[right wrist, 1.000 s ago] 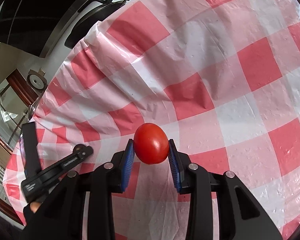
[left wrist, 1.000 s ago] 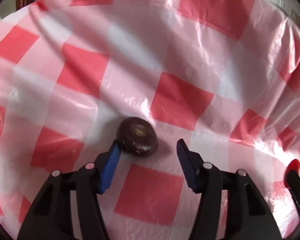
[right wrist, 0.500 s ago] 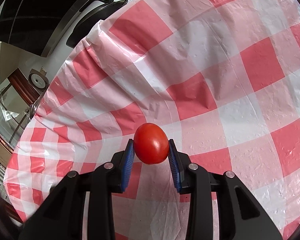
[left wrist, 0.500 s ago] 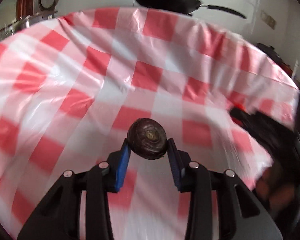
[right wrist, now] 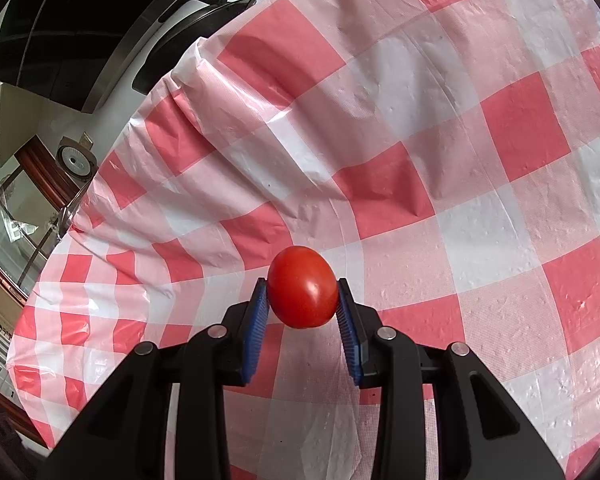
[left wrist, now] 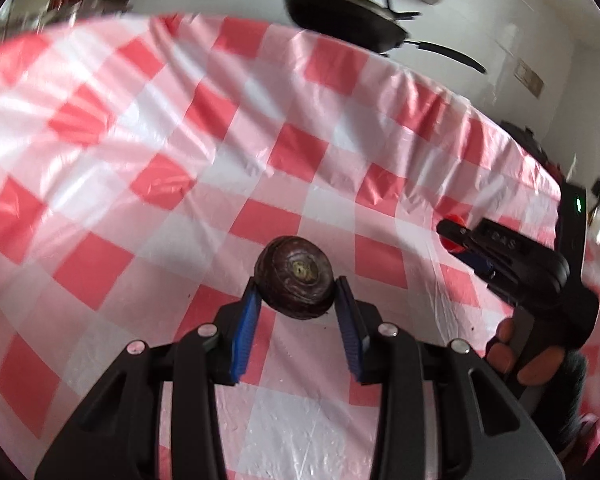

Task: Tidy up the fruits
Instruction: 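Carry the dark fruit and cherry tomato to the white box and lower them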

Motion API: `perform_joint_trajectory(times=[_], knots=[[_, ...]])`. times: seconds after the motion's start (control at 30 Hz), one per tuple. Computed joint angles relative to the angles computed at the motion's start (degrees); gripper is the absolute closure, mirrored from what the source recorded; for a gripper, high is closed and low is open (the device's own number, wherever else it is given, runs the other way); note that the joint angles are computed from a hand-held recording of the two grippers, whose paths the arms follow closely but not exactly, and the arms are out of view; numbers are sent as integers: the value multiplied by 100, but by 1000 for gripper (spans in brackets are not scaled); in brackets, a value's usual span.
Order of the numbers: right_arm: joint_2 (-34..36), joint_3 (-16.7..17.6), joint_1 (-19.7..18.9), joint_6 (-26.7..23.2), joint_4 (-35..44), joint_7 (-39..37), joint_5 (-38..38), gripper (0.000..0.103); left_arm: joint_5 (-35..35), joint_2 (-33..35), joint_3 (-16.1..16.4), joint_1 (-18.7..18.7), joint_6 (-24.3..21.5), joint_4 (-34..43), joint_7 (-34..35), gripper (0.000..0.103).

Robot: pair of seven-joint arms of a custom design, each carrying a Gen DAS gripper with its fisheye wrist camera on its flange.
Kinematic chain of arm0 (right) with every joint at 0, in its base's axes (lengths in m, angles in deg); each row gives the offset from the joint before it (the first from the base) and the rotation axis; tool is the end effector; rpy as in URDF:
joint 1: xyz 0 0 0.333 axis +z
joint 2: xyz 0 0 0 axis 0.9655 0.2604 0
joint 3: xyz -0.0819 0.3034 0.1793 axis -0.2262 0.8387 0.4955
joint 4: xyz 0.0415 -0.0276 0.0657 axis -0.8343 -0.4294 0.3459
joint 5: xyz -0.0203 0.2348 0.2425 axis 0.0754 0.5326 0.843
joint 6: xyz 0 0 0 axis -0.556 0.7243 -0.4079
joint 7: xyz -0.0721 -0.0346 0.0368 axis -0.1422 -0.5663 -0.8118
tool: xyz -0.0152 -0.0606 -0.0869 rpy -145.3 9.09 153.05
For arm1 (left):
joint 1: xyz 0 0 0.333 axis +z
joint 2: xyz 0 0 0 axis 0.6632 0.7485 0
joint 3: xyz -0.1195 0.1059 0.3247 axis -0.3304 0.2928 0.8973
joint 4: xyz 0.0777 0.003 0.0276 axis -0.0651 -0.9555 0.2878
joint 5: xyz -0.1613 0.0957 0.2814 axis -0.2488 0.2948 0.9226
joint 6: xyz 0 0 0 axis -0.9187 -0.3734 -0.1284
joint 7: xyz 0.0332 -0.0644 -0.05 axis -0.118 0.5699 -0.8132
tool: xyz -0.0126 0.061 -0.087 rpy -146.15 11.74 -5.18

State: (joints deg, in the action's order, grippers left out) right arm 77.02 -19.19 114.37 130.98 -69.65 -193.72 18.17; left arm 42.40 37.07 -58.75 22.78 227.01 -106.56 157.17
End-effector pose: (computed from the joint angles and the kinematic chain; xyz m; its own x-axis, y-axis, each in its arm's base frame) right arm 0.4669 0.4234 0.5031 -0.4535 -0.7146 -0.5327 -0.3354 0.6905 -0.6408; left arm 0.5105 -0.3247 0.5592 -0.4755 -0.8298 0.2922 -0.6889 0.1447 -0.7102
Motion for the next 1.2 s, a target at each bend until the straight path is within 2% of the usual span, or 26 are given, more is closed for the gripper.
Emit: perform_joint_trajectory(times=[0.13, 0.3, 0.37, 0.4, 0.47, 0.57, 0.67, 0.73, 0.83, 0.97, 1.07, 1.2], knots=[[1, 6, 7, -53, 7, 7, 57, 69, 422, 111, 320, -156, -309, 127, -685, 65], [10, 42, 20, -103, 45, -117, 201, 69, 440, 122, 263, -65, -263, 88, -840, 65], [-8, 112, 59, -153, 51, -289, 450, 69, 128, 65, 49, 114, -179, 9, -557, 65], [-30, 164, 107, -213, 31, -321, 633, 69, 98, -6, 61, 124, -206, -74, -547, 65], [-135, 203, 241, -7, -157, 66, 467, 69, 288, -239, 226, 43, -279, -361, -801, 65], [-159, 379, 526, -148, -134, 122, 479, 69, 126, -730, 210, 125, -224, -941, -629, 65], [-140, 471, 842, -231, -42, 416, 184, 69, -483, -1338, 240, 121, 50, -1617, -6, 65], [-44, 540, 1106, -375, 157, 608, -69, 69, -731, -1688, 358, 38, 209, -1995, 272, 65], [169, 588, 1409, -513, 531, 601, -220, 69, -1181, -2279, 730, -218, 276, -2544, 876, 65], [645, 564, 1770, -536, 1286, -82, -34, 69, -1419, -2936, 1088, -360, 309, -3091, 1406, 65], [1156, 533, 2029, -589, 2100, -979, 290, 69, -1295, -3353, 1261, -297, 356, -3487, 1602, 65], [1993, 522, 2353, -796, 3538, -2556, 782, 69, -1165, -3822, 1560, -169, 233, -3869, 1754, 65]])
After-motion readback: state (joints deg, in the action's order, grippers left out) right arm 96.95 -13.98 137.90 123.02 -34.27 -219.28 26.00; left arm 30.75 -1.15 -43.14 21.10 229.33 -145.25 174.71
